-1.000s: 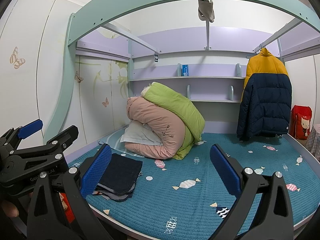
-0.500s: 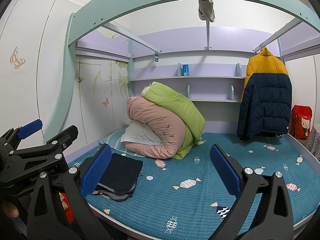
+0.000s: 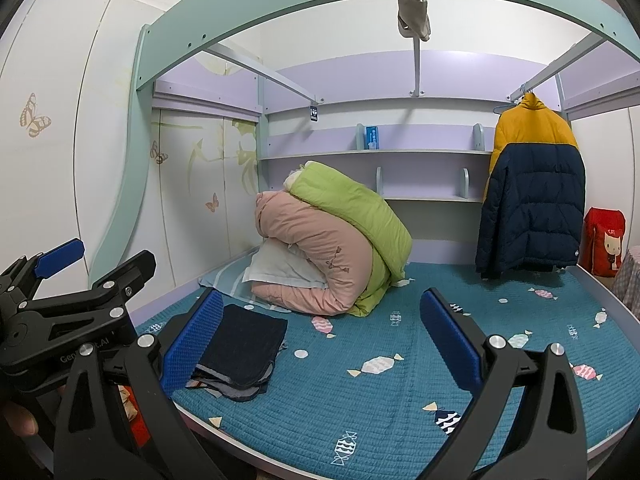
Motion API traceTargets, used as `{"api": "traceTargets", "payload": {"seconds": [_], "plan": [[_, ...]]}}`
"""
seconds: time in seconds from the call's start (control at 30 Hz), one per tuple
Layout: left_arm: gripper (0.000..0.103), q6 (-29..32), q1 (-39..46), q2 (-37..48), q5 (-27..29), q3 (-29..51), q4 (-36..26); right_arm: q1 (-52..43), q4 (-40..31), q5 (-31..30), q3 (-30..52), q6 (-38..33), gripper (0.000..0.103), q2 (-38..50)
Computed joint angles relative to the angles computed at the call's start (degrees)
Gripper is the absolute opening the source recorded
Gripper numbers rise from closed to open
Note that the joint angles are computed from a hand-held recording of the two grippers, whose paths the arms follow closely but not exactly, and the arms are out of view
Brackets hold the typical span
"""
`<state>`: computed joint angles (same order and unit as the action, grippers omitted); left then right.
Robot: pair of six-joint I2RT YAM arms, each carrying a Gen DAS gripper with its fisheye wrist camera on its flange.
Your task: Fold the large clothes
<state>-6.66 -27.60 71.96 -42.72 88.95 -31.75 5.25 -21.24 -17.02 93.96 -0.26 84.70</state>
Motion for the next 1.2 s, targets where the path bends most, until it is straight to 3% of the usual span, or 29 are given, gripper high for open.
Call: {"api": "traceTargets", "payload": {"seconds": [1.2], "plan": [[0.098, 0.62, 1.3, -0.92, 0.97, -1.75, 1.0, 0.88, -0.69, 0.63, 0.8, 0.64, 0.095, 0.49]]}}
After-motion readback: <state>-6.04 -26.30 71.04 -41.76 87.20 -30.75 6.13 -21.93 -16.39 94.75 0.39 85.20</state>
